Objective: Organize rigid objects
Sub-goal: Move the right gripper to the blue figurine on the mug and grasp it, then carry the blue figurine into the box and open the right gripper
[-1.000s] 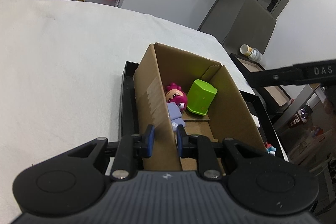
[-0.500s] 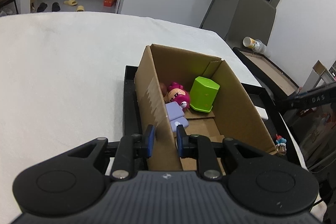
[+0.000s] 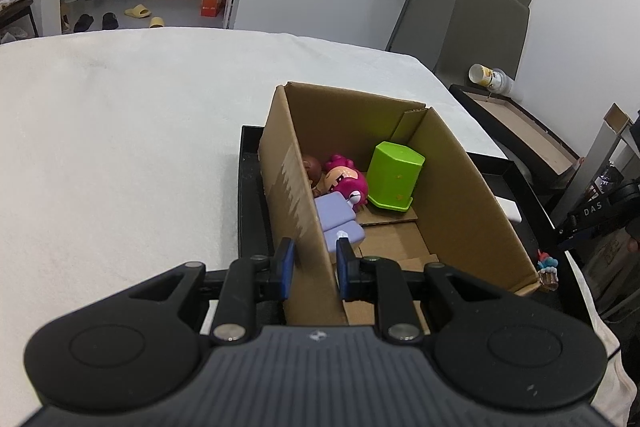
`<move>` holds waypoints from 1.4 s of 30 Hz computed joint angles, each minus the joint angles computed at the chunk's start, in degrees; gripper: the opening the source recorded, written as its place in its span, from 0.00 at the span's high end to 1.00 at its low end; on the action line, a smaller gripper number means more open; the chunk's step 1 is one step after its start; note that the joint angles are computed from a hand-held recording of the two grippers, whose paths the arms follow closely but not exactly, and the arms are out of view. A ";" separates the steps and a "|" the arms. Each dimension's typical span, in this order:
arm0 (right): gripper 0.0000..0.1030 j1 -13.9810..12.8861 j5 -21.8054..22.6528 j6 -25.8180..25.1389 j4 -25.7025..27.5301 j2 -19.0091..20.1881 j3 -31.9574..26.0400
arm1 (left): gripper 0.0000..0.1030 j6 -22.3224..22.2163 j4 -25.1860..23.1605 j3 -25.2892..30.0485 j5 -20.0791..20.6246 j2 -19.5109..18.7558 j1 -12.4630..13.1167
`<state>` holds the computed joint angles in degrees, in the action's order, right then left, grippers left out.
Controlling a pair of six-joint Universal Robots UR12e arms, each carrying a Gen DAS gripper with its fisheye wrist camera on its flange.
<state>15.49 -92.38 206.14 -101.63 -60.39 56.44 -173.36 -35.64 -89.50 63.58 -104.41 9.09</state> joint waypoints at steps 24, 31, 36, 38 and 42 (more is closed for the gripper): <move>0.55 -0.02 -3.14 1.91 7.81 1.86 -2.33 | 0.81 -1.22 0.00 0.14 0.17 -0.23 -0.04; 0.64 -0.12 -3.90 0.23 8.68 1.81 -1.30 | 0.81 -1.39 0.16 0.14 0.17 -0.29 -0.05; 0.65 0.34 -4.89 -0.99 8.14 1.58 -1.54 | 0.81 -1.37 0.21 0.07 0.11 -0.25 -0.02; 0.65 0.65 -5.25 -1.21 7.50 1.59 -1.93 | 0.81 -1.37 0.21 0.07 0.11 -0.25 -0.02; 0.65 0.83 -3.20 -0.69 7.03 1.97 -3.63 | 0.81 -1.28 0.27 0.07 0.15 -0.22 -0.02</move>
<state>16.33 -95.58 205.46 -94.60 -58.42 52.81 -174.64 -35.37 -89.44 63.73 -104.63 9.07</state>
